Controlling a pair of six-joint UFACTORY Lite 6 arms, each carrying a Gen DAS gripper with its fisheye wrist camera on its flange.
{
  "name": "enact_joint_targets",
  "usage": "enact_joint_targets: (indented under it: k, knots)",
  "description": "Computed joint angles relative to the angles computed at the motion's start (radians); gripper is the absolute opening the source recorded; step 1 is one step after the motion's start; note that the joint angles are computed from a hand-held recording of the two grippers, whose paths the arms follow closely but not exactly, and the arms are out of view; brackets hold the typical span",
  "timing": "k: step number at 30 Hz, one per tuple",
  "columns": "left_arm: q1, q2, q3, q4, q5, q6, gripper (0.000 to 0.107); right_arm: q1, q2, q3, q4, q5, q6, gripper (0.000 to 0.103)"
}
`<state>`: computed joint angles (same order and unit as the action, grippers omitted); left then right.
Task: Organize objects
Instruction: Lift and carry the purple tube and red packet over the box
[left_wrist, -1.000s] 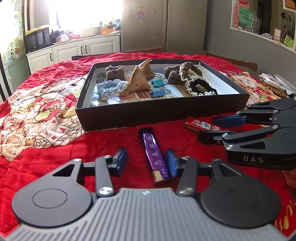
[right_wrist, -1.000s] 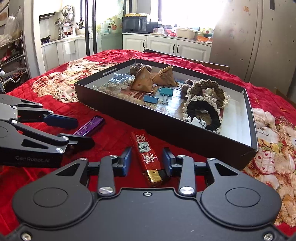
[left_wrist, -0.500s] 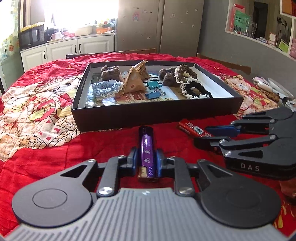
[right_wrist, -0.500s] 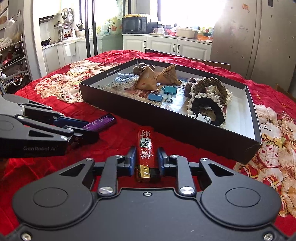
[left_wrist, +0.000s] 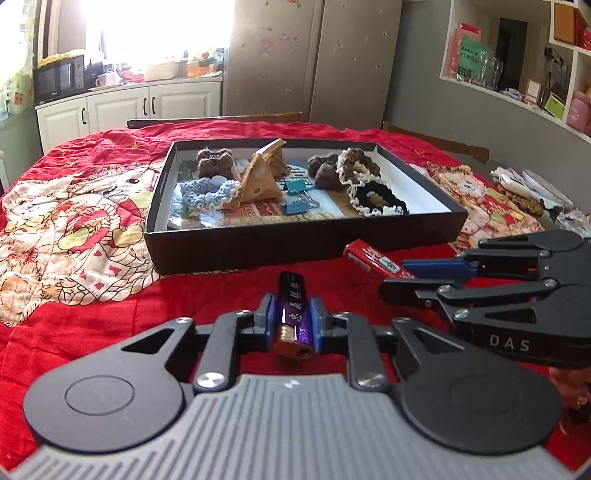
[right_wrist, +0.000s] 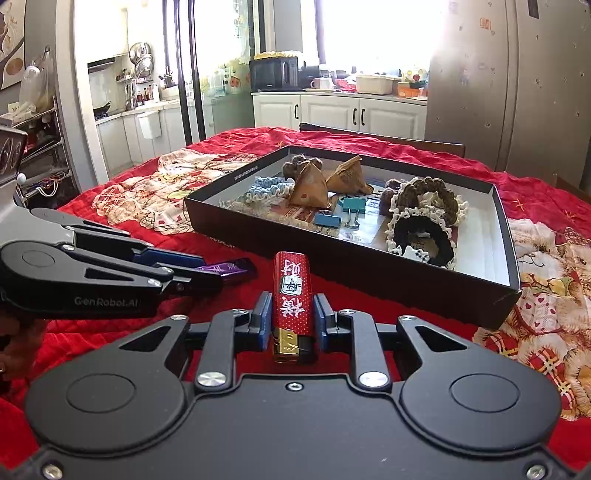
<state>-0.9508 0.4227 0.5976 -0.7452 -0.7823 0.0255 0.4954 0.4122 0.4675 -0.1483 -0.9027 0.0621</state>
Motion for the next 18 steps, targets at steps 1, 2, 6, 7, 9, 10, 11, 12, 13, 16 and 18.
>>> enact_joint_targets:
  k: [1, 2, 6, 7, 9, 10, 11, 12, 13, 16, 18]
  knots:
    - [0.002, 0.005, 0.006, -0.004, 0.01, 0.008, 0.023, 0.001, -0.001, -0.001, 0.003, 0.002, -0.003, 0.023]
    - [0.009, 0.011, 0.012, 0.001, 0.022, 0.009, 0.023, 0.002, 0.0, 0.0, 0.008, 0.004, -0.008, 0.023]
    - [0.033, 0.052, 0.047, 0.02, 0.048, 0.012, 0.028, 0.002, 0.01, 0.005, 0.015, 0.008, -0.014, 0.023]
    - [0.031, 0.061, 0.057, 0.008, 0.044, 0.027, 0.034, 0.0, 0.012, 0.007, 0.015, 0.01, -0.014, 0.023]
    - [0.029, 0.08, 0.084, -0.025, 0.041, 0.066, 0.046, -0.003, 0.015, 0.011, 0.011, 0.014, -0.012, 0.023]
    - [0.03, 0.089, 0.097, -0.036, 0.043, 0.081, 0.046, -0.004, 0.017, 0.013, 0.011, 0.014, -0.012, 0.023]
    - [0.032, 0.098, 0.109, -0.041, 0.046, 0.092, 0.046, -0.005, 0.019, 0.015, 0.009, 0.015, -0.011, 0.023]
    - [0.034, 0.105, 0.119, -0.044, 0.049, 0.102, 0.04, -0.004, 0.021, 0.016, 0.011, 0.014, -0.013, 0.023]
    - [0.035, 0.111, 0.126, -0.049, 0.05, 0.108, 0.033, -0.004, 0.021, 0.016, 0.012, 0.013, -0.013, 0.023]
    - [0.04, 0.11, 0.127, -0.04, 0.051, 0.098, 0.023, -0.005, 0.019, 0.014, 0.01, 0.007, -0.012, 0.023]
    - [0.043, 0.106, 0.118, -0.026, 0.046, 0.081, 0.023, -0.003, 0.016, 0.011, 0.009, 0.002, -0.011, 0.023]
